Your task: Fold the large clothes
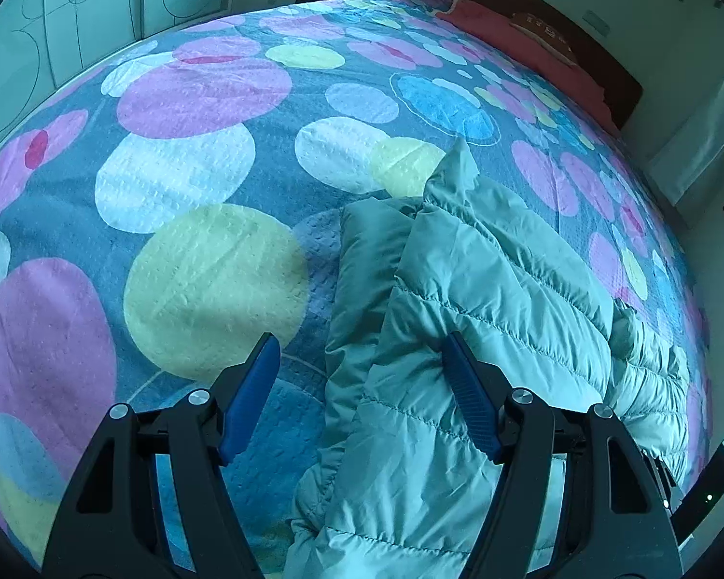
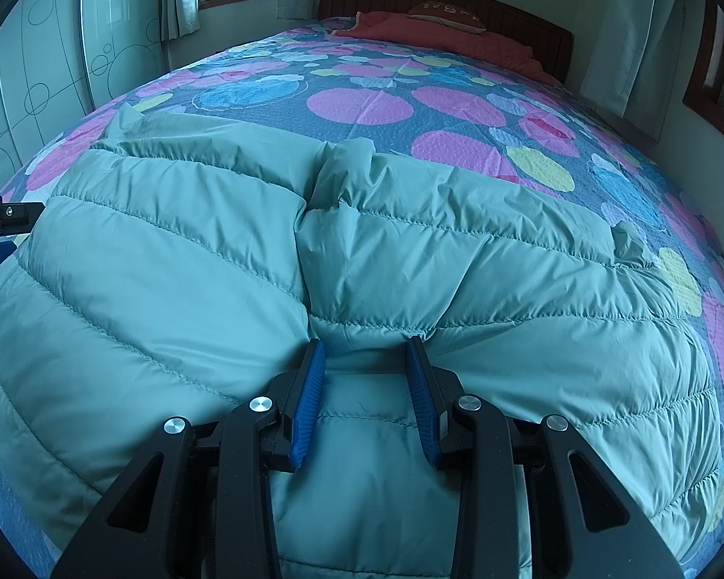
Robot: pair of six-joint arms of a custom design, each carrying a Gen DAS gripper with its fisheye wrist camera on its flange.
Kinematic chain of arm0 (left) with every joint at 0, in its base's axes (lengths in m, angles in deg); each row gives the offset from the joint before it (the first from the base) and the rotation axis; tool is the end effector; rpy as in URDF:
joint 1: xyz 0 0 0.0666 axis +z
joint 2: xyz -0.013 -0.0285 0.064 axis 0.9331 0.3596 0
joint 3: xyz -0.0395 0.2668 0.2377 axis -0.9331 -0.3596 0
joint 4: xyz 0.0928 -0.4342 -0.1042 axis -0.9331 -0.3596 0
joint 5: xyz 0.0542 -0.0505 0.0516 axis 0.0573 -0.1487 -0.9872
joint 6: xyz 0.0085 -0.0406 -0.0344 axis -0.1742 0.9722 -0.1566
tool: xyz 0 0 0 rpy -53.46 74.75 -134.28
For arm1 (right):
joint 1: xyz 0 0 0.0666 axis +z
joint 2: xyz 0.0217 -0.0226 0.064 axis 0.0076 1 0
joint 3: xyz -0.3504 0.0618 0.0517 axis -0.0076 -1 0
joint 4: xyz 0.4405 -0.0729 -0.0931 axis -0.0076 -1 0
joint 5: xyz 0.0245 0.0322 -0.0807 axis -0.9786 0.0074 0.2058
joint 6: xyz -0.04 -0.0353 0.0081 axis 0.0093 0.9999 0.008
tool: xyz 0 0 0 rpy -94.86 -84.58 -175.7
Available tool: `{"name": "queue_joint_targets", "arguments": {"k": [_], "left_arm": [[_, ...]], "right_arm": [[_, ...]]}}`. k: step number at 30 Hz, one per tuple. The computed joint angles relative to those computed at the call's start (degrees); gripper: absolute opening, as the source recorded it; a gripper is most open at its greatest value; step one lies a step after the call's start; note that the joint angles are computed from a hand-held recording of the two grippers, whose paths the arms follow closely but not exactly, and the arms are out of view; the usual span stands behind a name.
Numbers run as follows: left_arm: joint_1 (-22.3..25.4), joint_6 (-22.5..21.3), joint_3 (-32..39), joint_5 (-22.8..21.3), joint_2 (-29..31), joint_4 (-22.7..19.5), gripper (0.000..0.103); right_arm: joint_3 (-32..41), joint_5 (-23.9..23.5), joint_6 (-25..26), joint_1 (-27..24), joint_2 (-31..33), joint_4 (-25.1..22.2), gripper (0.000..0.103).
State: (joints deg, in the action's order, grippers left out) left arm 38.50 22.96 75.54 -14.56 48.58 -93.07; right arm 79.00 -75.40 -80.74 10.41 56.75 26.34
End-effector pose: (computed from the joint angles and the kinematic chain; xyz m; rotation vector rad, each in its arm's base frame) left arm 0.4526 -0.2636 0.4993 -0.1758 2.5975 -0.3577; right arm 0.3767 0.0569 0.4461 0.0592 2.4687 -0.1739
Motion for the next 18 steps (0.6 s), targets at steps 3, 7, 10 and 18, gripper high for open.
{"name": "queue_joint_targets", "arguments": {"k": [3,7,10,18], "left_arm": [[0.01,0.4,-0.96,1.59,-0.5,1.31,0.07],[-0.11,0.58,-1.7,3.06,-0.73,2.68,0.07],[-0.06,0.68,-2.27,4.47,-0.72,3.66,0.071],[1.82,4.5,-5.82,14.74,-1.3,8.67,0.076]], "right_arm": [[-0.03,0.03,-0.01,0.02,-0.05,-0.02,0.035],[-0.12,0.17,0.02,0.11,-0.07,0.14,0.035],[-0.14,0.17,0.03,0.11,-0.12,0.14,0.035],[-0.31,0.36,0.01,0.24,-0.17,0.3,0.035]]}}
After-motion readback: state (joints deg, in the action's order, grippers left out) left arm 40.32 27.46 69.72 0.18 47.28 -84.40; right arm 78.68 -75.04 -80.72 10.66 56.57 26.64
